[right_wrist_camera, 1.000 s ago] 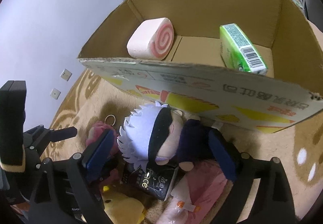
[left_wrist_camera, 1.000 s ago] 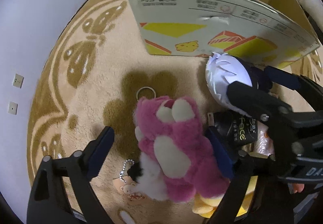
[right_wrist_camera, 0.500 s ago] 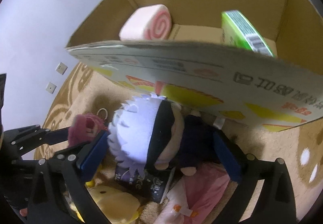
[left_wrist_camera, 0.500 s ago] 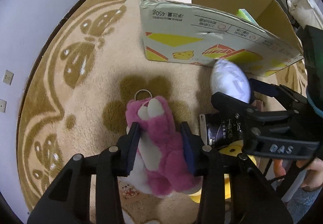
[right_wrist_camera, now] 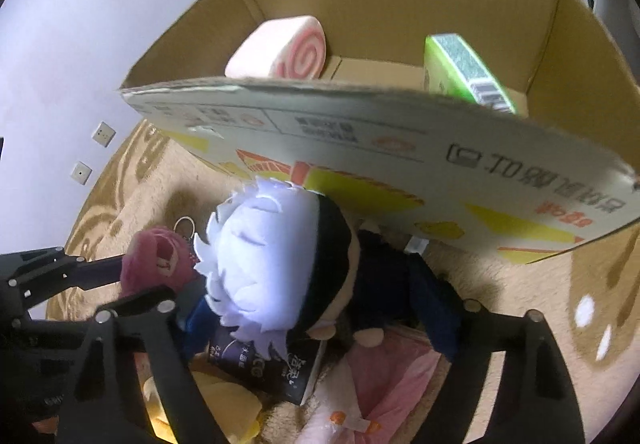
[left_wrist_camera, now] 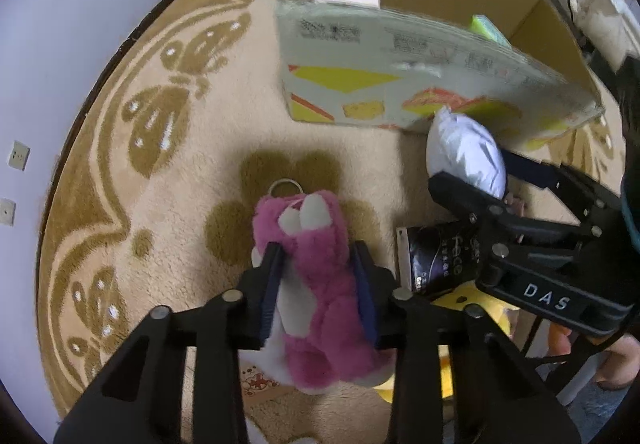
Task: Organize soft objects
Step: 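Grasp the pink bear plush with left tool while right tool grasps white-haired doll, then lift both plushes over the box and open both tools to release them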
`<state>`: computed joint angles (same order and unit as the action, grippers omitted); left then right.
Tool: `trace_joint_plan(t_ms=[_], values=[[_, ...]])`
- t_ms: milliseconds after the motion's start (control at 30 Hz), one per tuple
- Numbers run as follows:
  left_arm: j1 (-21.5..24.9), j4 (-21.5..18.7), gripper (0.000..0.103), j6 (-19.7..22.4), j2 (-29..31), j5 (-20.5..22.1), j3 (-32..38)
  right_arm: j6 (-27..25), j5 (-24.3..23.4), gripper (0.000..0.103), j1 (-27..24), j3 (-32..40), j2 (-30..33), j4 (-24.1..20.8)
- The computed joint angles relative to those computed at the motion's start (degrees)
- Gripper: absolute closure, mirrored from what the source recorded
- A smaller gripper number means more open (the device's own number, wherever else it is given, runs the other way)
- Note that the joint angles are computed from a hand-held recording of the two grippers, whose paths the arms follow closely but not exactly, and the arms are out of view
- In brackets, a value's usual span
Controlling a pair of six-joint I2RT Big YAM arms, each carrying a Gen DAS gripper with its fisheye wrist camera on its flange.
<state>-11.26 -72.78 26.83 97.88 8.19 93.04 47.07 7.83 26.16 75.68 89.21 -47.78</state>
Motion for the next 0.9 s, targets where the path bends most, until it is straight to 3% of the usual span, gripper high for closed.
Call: trace_joint_plan(t_ms=[67,133,233,300,600,900], values=[[0.8,0.0,0.078,-1.2,0.2,1.3,0.6,-0.3,0.7,0.022,0.3,0.1,-0.2,0.0],[1.3,0.4,0.082,-2.1,0.1,2.0,1.0,-1.0,1.4,0.034,0.5,0.7,-0.4,-0.2],[1.7,1.1,0.083,-2.8,0.1,2.2,1.2,-1.0,2.4,0.039,0.9,1.5,-0.3,-0.8],[1.9,2.5,0.083,-2.8,-0.6,2.2,0.7,-1.2,2.9,0.051,1.2,1.1,-0.9,-0.1],[1.9,8.9,0.084,-2.3,-5.4,3.6,-2.6,-0.7,5.1,0.051,1.9,-1.7,-6.8,0.4],[2.9,12.3,0.084,-4.1,-8.2,6.8,-1.6,-0.3,7.5,0.051,3.7,-1.3,-9.4,0.4]])
